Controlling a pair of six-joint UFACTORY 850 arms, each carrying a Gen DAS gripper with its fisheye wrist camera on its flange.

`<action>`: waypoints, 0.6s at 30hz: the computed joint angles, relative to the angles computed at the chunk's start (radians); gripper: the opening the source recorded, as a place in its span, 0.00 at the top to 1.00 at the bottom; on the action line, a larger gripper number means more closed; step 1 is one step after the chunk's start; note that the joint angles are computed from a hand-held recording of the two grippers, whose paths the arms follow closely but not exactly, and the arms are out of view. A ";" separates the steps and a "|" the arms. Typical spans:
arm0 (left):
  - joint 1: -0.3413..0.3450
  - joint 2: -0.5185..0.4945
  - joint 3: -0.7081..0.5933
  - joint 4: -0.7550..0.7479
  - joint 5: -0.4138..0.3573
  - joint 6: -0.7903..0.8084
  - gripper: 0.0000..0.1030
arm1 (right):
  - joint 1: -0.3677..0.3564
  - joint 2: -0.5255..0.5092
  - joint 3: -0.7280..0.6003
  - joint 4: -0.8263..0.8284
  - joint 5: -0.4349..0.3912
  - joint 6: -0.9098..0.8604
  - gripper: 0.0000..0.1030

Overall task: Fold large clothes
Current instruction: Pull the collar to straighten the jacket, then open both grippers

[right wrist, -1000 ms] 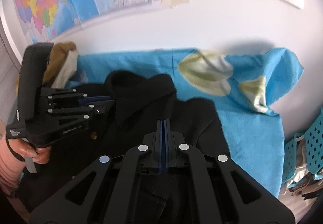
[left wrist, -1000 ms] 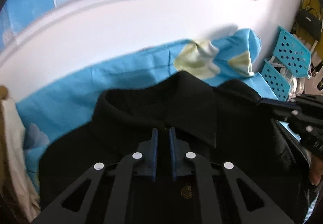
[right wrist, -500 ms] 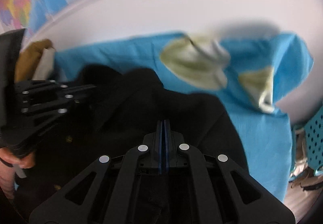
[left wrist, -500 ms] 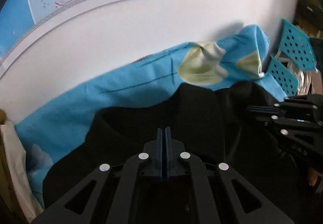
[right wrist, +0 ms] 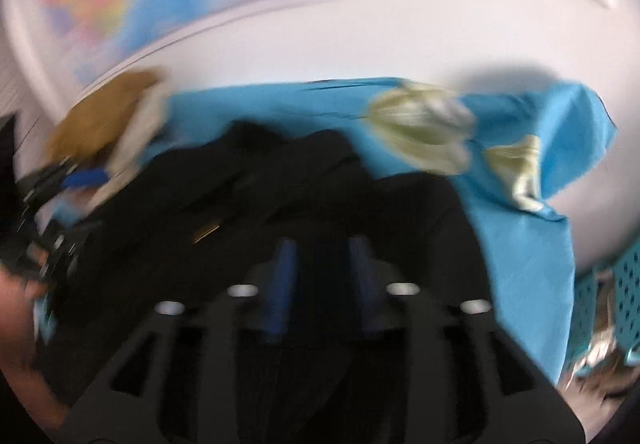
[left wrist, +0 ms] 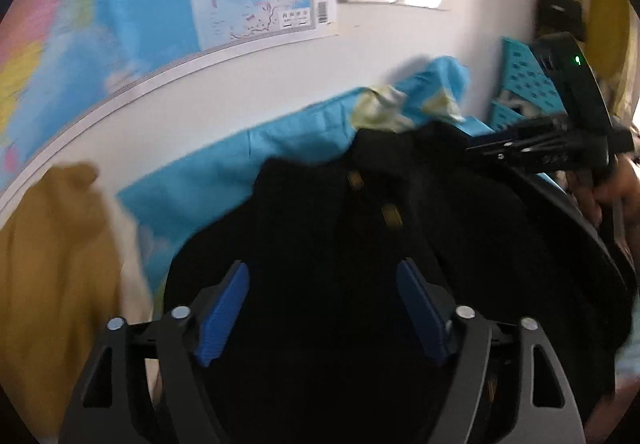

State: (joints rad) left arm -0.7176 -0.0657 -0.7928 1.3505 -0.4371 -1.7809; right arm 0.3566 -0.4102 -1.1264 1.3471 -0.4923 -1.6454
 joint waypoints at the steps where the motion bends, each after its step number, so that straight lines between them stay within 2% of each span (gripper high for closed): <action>1: -0.032 0.055 0.063 0.024 -0.017 -0.061 0.23 | 0.007 0.048 0.059 0.015 -0.025 -0.065 0.50; 3: -0.079 0.131 0.149 0.021 -0.011 -0.133 0.23 | 0.026 0.122 0.160 0.008 -0.079 -0.144 0.49; 5: -0.147 0.225 0.250 0.035 -0.019 -0.252 0.17 | 0.061 0.173 0.237 -0.023 -0.091 -0.174 0.41; 7: -0.208 0.267 0.312 0.026 -0.025 -0.335 0.16 | 0.095 0.204 0.294 -0.052 -0.120 -0.188 0.39; 9: -0.257 0.307 0.359 0.020 -0.039 -0.412 0.15 | 0.136 0.219 0.331 -0.060 -0.107 -0.195 0.37; 10: -0.271 0.335 0.394 0.052 -0.012 -0.492 0.14 | 0.160 0.220 0.345 -0.067 -0.092 -0.196 0.36; 13: -0.256 0.333 0.416 0.128 0.030 -0.627 0.14 | 0.202 0.188 0.339 -0.075 -0.067 -0.177 0.36; 16: -0.176 0.318 0.431 0.352 0.103 -0.859 0.12 | 0.220 0.169 0.333 -0.049 -0.045 -0.152 0.36; 18: -0.124 0.289 0.422 0.430 0.140 -0.949 0.12 | 0.212 0.183 0.348 -0.015 -0.043 -0.161 0.37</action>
State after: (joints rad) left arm -0.8416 0.2232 -0.3711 1.7806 -0.2969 -2.7295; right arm 0.5684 -0.2276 -0.7785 1.3321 -0.5351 -1.8064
